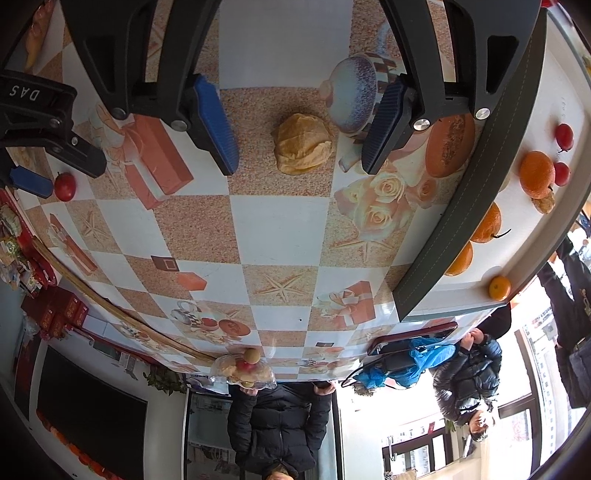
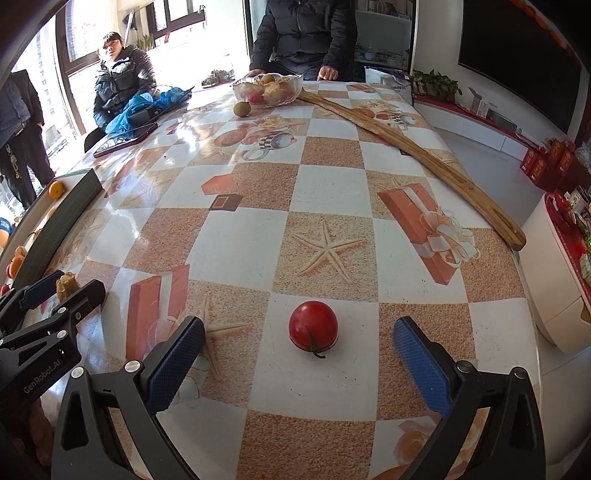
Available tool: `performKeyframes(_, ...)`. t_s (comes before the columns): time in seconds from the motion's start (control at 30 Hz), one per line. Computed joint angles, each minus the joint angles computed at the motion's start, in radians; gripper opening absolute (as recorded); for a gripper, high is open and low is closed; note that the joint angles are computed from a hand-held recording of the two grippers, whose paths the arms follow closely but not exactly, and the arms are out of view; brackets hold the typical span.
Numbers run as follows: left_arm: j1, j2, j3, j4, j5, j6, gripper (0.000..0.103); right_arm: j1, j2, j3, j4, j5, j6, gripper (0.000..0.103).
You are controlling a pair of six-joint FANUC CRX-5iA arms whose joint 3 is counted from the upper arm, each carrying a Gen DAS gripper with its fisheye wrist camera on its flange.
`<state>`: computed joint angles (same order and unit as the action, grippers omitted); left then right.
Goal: Organize fruits
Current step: 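Open both grippers, setting the tomato and tan fruit back on the table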
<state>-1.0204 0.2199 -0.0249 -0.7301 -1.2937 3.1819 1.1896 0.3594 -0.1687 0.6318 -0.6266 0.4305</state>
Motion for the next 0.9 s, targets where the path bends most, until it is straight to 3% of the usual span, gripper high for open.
performKeyframes(0.5, 0.002, 0.003, 0.003, 0.003, -0.002, -0.002, 0.078, 0.000, 0.002, 0.002, 0.000, -0.001, 0.001, 0.103)
performKeyframes(0.9, 0.012, 0.002, -0.005, 0.021, 0.022, -0.015, 0.081, 0.011, 0.026, 0.043, -0.009, -0.072, 0.007, 0.103)
